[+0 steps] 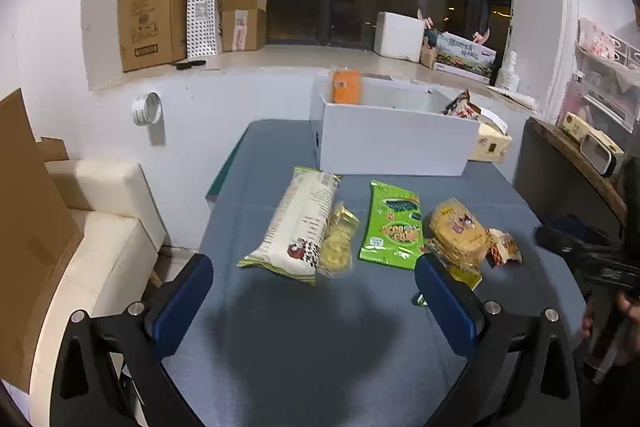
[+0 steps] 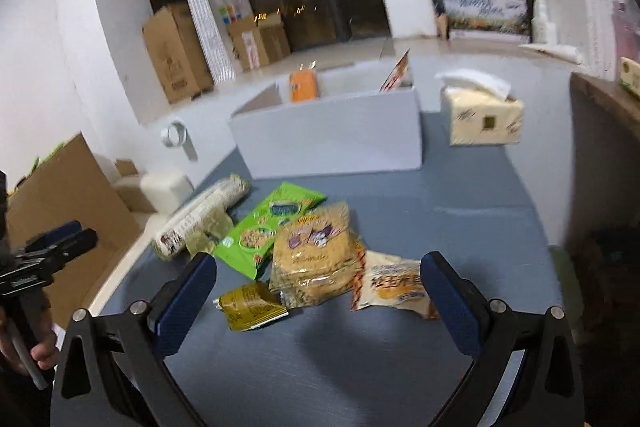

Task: Organize snacks
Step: 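Grasp the white bread bag with the left tool while the right tool grasps the round corn snack bag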

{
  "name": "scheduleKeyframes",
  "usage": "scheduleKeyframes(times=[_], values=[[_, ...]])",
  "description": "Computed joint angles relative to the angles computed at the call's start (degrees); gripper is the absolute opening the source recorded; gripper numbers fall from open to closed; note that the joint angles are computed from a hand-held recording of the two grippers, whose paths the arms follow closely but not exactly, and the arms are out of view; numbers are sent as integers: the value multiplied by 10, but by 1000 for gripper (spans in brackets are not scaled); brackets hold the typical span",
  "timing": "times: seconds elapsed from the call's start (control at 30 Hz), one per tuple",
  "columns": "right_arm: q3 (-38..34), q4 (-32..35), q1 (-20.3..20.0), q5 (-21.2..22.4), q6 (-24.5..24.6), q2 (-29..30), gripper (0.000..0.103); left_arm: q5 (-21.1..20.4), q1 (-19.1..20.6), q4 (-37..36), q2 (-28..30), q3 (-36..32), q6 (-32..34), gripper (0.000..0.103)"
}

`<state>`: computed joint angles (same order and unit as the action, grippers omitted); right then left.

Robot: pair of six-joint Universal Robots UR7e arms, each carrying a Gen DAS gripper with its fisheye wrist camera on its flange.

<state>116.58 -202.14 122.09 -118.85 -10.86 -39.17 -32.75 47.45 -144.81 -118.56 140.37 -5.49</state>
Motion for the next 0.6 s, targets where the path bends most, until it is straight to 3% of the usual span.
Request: scheduleKeyframes(times=[0.23, 0.43, 0.5, 0.53, 0.6], values=[[-111, 145, -3, -54, -59, 70, 103, -29, 32, 16, 5, -11, -19, 103], [-181, 267, -28, -45, -29, 94, 103, -34, 54, 19, 0, -13, -24, 103], [-186, 274, -31, -46, -30, 98, 93, -40, 64, 17, 2, -15, -25, 103], [-185, 264, -30, -55, -32, 100, 79, -42, 68, 15, 3, -16, -23, 103], [-176, 241, -28, -56, -34, 97, 79, -44, 76, 10, 7, -17, -20, 103]])
